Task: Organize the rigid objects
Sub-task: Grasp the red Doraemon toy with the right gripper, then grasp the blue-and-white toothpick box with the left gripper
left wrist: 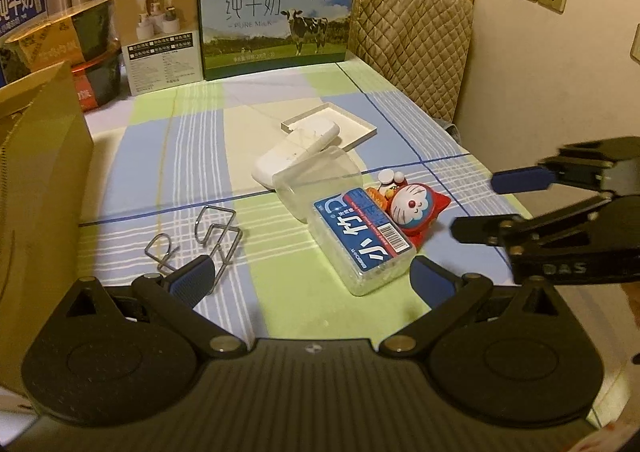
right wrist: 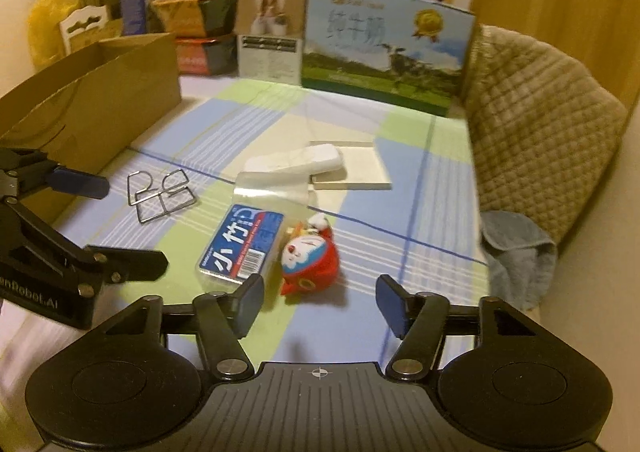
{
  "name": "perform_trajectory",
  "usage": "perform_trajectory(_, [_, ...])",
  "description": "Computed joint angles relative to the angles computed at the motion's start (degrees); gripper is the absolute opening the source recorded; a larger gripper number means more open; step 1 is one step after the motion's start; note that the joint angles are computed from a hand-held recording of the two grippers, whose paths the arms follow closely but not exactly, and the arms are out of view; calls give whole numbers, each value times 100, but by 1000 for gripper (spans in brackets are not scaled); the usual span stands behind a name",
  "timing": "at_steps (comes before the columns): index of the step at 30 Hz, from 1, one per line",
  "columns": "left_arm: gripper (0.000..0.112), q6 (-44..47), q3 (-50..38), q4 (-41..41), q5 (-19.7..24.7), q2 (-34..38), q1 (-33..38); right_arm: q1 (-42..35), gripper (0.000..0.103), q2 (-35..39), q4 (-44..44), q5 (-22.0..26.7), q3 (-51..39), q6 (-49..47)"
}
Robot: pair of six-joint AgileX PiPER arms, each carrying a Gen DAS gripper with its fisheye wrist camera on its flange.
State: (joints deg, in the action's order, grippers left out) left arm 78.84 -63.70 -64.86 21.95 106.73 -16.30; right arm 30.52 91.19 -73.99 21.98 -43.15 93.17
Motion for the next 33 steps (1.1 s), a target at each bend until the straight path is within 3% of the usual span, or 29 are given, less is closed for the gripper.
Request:
perform_trajectory(15, [102, 295, -241, -308, 117, 425, 64, -750, 46, 1241, -417, -759, -740, -51])
perform_trajectory(22, [101, 228, -395, -446, 84, 609, -115, -826, 42, 838, -1422, -665, -250, 1624])
perform_trajectory(30, [87, -242, -746, -553, -448, 1010, -723, -826, 42, 102, -762, -343, 427, 1621])
perform_trajectory(33, [84, -883, -980, -59, -575, 1197, -892, -780, 42, -81, -731, -315, 631, 1737])
